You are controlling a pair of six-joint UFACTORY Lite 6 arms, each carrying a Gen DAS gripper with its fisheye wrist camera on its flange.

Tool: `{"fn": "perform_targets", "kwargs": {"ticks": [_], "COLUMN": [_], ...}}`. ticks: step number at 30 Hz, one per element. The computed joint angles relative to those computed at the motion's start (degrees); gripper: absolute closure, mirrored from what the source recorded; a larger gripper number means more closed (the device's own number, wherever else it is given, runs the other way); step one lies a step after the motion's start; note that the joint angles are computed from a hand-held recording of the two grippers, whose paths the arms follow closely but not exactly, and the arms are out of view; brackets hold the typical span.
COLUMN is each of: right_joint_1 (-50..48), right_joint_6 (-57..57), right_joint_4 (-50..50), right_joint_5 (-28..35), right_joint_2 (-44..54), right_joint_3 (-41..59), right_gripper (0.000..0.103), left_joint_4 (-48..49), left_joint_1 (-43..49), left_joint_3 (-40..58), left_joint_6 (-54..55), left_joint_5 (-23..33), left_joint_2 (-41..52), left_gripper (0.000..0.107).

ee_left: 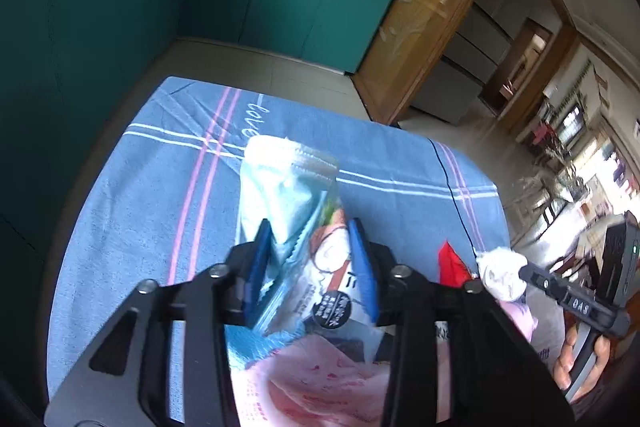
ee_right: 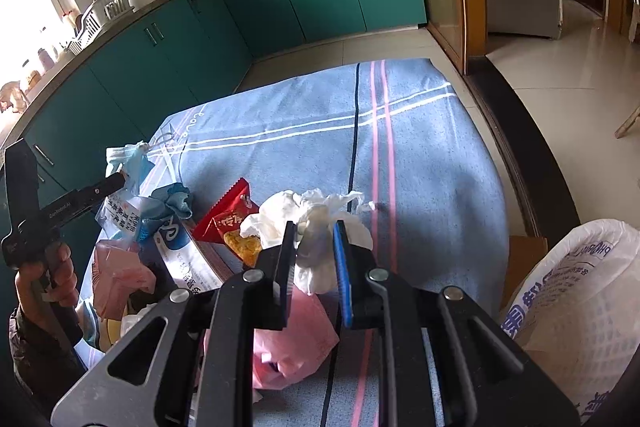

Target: Collect trash

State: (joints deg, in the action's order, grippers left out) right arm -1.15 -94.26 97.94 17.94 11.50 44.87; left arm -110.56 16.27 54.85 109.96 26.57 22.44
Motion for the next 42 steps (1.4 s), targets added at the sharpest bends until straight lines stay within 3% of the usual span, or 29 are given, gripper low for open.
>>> {"fn": "perform_targets", "kwargs": {"ticks": [4,7,12,15,19,21,24,26,28,30,32,36,42], "right_joint_1": [0.0,-0.2,-1.1,-1.8,-1.0,-0.8,-1.1,-1.3,-1.5,-1.8,-2.0,-2.0,-2.4], "right_joint_6": [-0.4,-0.6,-0.6,-0.4,-2.1,-3.6,-3.9,-3.3,-2.4,-1.8,-1.8,-1.8,-2.4], "right_joint_4": [0.4,0.7,0.3,-0.3,1.0,2.0,2.0,1.3,0.7,0.4,0.2,-0.4,-0.6], "right_joint_5": [0.0,0.3,1.0,1.4,0.2,-0.1,0.3,0.5,0.6,0.9,1.2,0.9,0.8], "right_joint_2": [0.8,1.7,2.5,2.1,0.1,-0.9,-1.5,-1.1,-0.9,-1.0,-1.6,-1.9,-0.4], "right_joint_3": [0.5,1.0,1.4,1.0,-0.6,-1.5,-2.0,-1.9,-1.8,-2.0,-2.6,-3.0,-2.7], "right_gripper": [0.084,0.084,0.084,0.084,0.084,0.084,0.084,0.084,0.084,0.084,0.084,0.084,0.084], "left_joint_4": [3.4,5.3,13.2,12.6,17.2,21.8,33.8,37.9,38.2,37.6,40.2,32.9,30.6], "left_joint_1": [1.8,2.5,6.5,9.3,12.4,17.2,27.5,30.1,28.7,25.6,22.6,12.4,9.2], "left_joint_3": [3.2,5.6,7.5,3.3,-7.1,-14.6,-26.1,-32.8,-38.8,-41.0,-39.3,-35.6,-32.1], "left_joint_6": [-5.8,-9.7,-19.1,-17.3,-17.3,-16.5,-10.4,-2.3,5.7,12.7,14.0,18.6,20.0], "left_joint_5": [1.5,1.0,5.4,6.7,3.2,8.2,23.0,26.0,22.9,19.4,17.6,5.3,-0.1], "left_joint_2": [3.7,6.1,7.6,2.3,-10.8,-18.2,-28.6,-36.3,-44.8,-46.5,-42.4,-32.7,-23.1], "left_gripper": [0.058,0.040,0.035,0.029,0.024,0.019,0.012,0.009,0.008,0.007,0.007,0.007,0.007]}}
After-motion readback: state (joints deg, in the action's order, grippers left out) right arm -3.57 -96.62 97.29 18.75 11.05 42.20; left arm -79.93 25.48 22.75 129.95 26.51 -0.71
